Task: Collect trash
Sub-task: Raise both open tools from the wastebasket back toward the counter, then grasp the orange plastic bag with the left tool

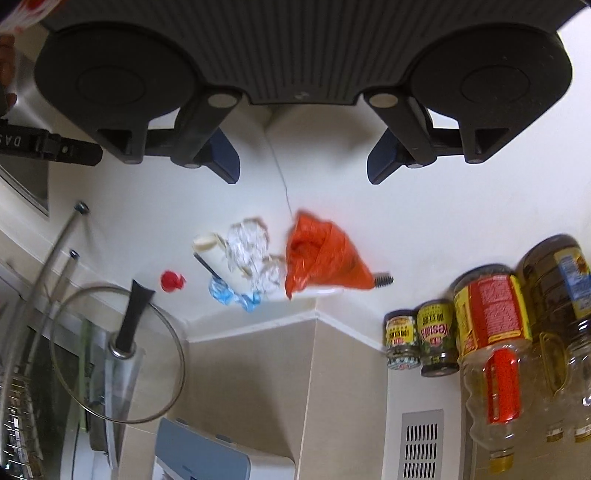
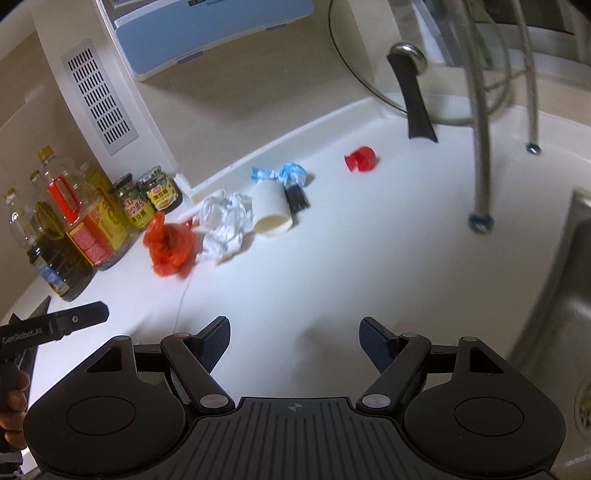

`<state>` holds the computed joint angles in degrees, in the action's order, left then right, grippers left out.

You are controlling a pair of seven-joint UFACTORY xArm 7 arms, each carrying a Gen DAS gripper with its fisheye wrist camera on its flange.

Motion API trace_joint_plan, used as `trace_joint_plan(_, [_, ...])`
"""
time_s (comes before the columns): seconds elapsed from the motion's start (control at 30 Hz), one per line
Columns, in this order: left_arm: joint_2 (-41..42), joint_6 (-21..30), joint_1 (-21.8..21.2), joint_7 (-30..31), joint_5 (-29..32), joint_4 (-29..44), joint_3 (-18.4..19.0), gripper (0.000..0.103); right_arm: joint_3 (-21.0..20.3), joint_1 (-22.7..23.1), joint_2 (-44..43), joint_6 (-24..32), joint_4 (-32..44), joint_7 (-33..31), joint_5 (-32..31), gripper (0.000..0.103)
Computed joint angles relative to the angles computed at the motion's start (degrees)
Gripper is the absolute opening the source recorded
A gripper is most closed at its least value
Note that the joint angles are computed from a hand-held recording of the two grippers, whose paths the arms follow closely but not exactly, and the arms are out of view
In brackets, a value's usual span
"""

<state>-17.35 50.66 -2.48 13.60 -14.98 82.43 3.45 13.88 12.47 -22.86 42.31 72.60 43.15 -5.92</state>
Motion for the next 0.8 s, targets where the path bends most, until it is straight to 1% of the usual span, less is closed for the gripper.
trace_joint_plan(0.2, [7.2,-6.1,0.6,-4.6,4.1,4.5,-2.7,0.079,-2.4,0.2,5.3,-4.5,2.3,-4.3,1.1,0.077])
trace_joint_plan(0.37, [14.0,-8.2,0.7,-9.9,8.0,10.5,-4.0,0.083,-3.7,0.1,9.6,-7.6,4.7,-6.8,1.4,0.077])
trace_joint_plan(0.5, [19.0,-8.2,0.5,-13.4,11.3,15.3,-4.5,0.083,-4.4,0.0,13.0,-9.6,7.1,-7.9,1.2,0.077])
trace_joint_plan(0.63, [23.3,-7.1,-0.2,-16.5,15.0,19.4,-4.6,0.083,-5.0,0.2,16.1,-10.9,9.7,-8.8,1.2,0.077])
trace_joint_plan(0.73, [25.9,-5.7,-0.4,-18.2,16.1,22.1,-4.4,0.083,-5.4,0.6,17.6,-11.8,10.9,-9.6,1.8,0.077])
trace_joint_plan(0.8, [26.6,-5.6,-0.6,-18.8,16.7,22.6,-4.3,0.083,-5.6,0.8,18.4,-12.5,11.5,-10.0,2.1,0.077])
